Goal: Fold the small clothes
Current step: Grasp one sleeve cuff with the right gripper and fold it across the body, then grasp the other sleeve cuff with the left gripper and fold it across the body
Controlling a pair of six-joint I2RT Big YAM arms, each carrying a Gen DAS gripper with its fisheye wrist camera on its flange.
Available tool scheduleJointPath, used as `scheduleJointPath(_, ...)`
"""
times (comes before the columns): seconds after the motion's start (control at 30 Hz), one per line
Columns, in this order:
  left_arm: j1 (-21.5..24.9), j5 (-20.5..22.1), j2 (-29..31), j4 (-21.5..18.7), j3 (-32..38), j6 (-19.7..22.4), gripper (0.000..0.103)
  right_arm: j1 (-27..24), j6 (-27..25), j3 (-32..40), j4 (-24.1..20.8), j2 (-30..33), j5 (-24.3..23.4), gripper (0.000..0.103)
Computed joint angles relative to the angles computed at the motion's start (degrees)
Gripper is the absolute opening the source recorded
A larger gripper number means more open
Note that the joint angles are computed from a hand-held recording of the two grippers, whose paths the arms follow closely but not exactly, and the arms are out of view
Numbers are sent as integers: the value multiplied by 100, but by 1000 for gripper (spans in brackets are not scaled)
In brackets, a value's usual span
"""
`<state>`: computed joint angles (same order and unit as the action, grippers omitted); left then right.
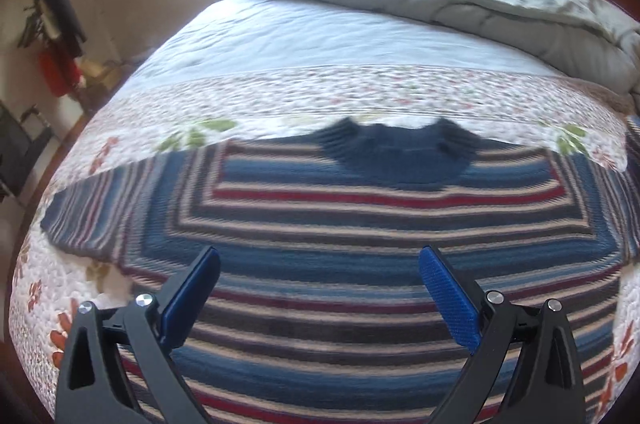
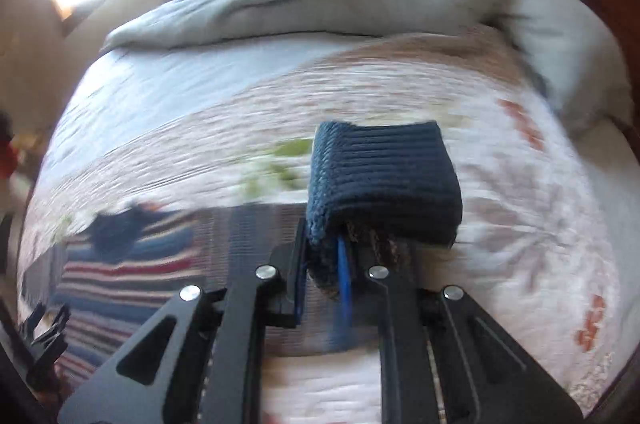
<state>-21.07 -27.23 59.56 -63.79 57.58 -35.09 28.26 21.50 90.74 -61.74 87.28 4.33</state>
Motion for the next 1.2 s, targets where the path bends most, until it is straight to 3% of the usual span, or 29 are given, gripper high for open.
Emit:
scheduleJointPath(0.17, 569, 222, -489, 72, -394, 304, 99, 1058, -26, 707, -159, 787, 144, 13)
scheduleJointPath(0.3, 953, 358, -758, 121, -622, 522, 99, 1540, -49, 898, -304, 1279, 145, 14)
scheduleJointPath(0.37, 1064, 386, -816, 147, -688, 574, 99, 1708, -92, 890, -356, 1415, 142, 25)
scheduleJointPath(0.4, 1105, 438, -813, 154, -703, 588, 99, 1771, -139, 881, -396, 1481, 49, 29)
scheduleJointPath(0.43, 1102, 464, -797, 151, -706, 570, 99, 1780, -167, 761, -320, 1465, -155, 45)
scheduleJointPath(0.47, 1103, 482, -783, 149, -701, 560, 99, 1774, -161, 700, -230, 1473, -481, 53)
scheduleJointPath(0.5, 1077, 496, -756, 158, -691, 529, 99, 1719, -101, 504, -40, 1362, -998, 57)
scheduleJointPath(0.6, 871, 521, -661, 197, -632, 407, 99, 1568, 101, 10, 369, 960, -1512, 57)
scheduleJointPath(0.73, 455, 769, -375, 344, -470, 200, 99, 1517, 398, -771, 745, 180, -735, 63)
scheduleJointPath(0.87, 226, 1523, 177, 693, -212, -46, 99, 1541, 934, -1636, 951, -565, 106, 66)
scheduleJointPath(1.0, 105, 2597, 849, 1055, 178, -376, 99, 1367, 1295, -2132, 1386, -872, 304, 66)
scheduleJointPath(1.07, 56, 2824, 1154, 1094, 383, -450, 99, 1287, 1320, -2024, 1260, -778, 425, 66)
scheduleJointPath(1.17, 19, 3067, 1601, 1082, 670, -522, 98, 1148, 1351, -2120, 1425, -997, 562, 67)
scheduleJointPath(1.2, 28, 3191, 1726, 1126, 722, -561, 94, 1123, 1345, -2120, 1403, -1029, 663, 68)
